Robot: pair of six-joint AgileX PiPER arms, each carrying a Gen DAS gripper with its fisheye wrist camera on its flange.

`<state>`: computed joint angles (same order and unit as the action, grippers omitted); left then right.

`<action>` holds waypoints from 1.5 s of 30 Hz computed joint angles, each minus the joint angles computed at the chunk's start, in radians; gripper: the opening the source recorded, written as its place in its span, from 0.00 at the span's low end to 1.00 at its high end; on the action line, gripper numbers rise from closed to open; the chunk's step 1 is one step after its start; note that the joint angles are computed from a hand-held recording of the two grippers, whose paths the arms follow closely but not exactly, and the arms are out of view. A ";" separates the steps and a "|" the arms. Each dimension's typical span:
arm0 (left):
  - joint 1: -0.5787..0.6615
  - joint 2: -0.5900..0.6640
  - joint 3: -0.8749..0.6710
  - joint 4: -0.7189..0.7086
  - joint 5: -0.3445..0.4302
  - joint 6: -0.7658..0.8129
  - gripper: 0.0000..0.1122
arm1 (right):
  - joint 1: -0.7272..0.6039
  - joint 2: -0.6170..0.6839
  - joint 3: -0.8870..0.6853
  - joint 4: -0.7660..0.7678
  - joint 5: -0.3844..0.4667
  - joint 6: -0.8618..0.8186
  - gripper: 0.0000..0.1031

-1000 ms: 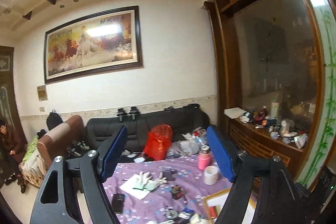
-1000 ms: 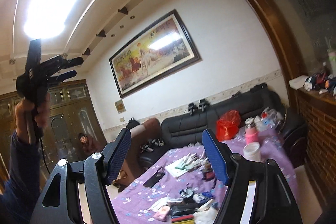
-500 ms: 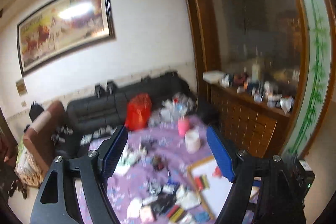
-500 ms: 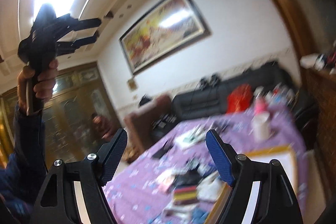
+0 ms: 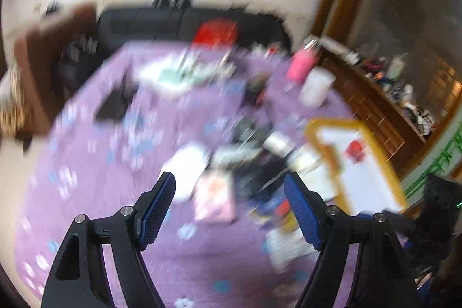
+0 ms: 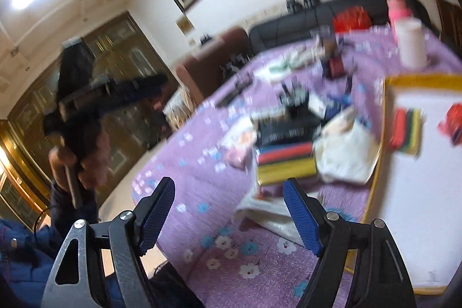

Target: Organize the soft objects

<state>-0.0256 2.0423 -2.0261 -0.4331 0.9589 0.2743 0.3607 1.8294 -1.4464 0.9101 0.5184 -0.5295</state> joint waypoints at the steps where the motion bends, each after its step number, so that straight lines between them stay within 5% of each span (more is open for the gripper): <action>1: 0.010 0.017 0.020 0.005 -0.014 -0.001 0.69 | 0.004 0.032 -0.036 -0.051 0.013 0.050 0.79; 9: 0.067 0.125 0.081 -0.093 -0.056 0.136 0.69 | 0.032 0.233 -0.324 -0.389 0.164 0.374 0.79; 18: 0.087 0.164 0.112 -0.198 -0.047 0.322 0.69 | 0.037 0.418 -0.566 -0.487 0.325 0.477 0.79; 25: 0.074 0.187 0.046 -0.212 0.006 0.318 0.71 | 0.117 0.364 -0.459 -0.480 0.291 0.411 0.86; 32: 0.017 0.214 -0.048 -0.134 0.043 0.273 0.75 | 0.177 0.338 -0.440 -0.732 0.336 0.450 0.86; 34: 0.000 0.242 -0.097 -0.107 0.067 0.239 0.75 | 0.187 0.314 -0.394 -0.776 0.303 0.441 0.77; 37: -0.030 0.296 -0.186 -0.040 0.092 0.164 0.75 | 0.196 0.296 -0.363 -0.817 0.258 0.483 0.47; 40: -0.064 0.311 -0.201 0.040 0.064 0.111 0.74 | 0.190 0.282 -0.340 -0.811 0.208 0.509 0.39; 42: -0.078 0.325 -0.218 0.082 0.061 0.076 0.58 | 0.184 0.267 -0.317 -0.778 0.176 0.503 0.39; 45: -0.088 0.338 -0.231 0.111 0.036 0.058 0.53 | 0.176 0.239 -0.285 -0.707 0.133 0.469 0.39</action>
<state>-0.1137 2.3803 -2.2567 -0.3226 0.9947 0.3328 0.5366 2.0687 -1.7315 0.2026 0.6518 -0.0604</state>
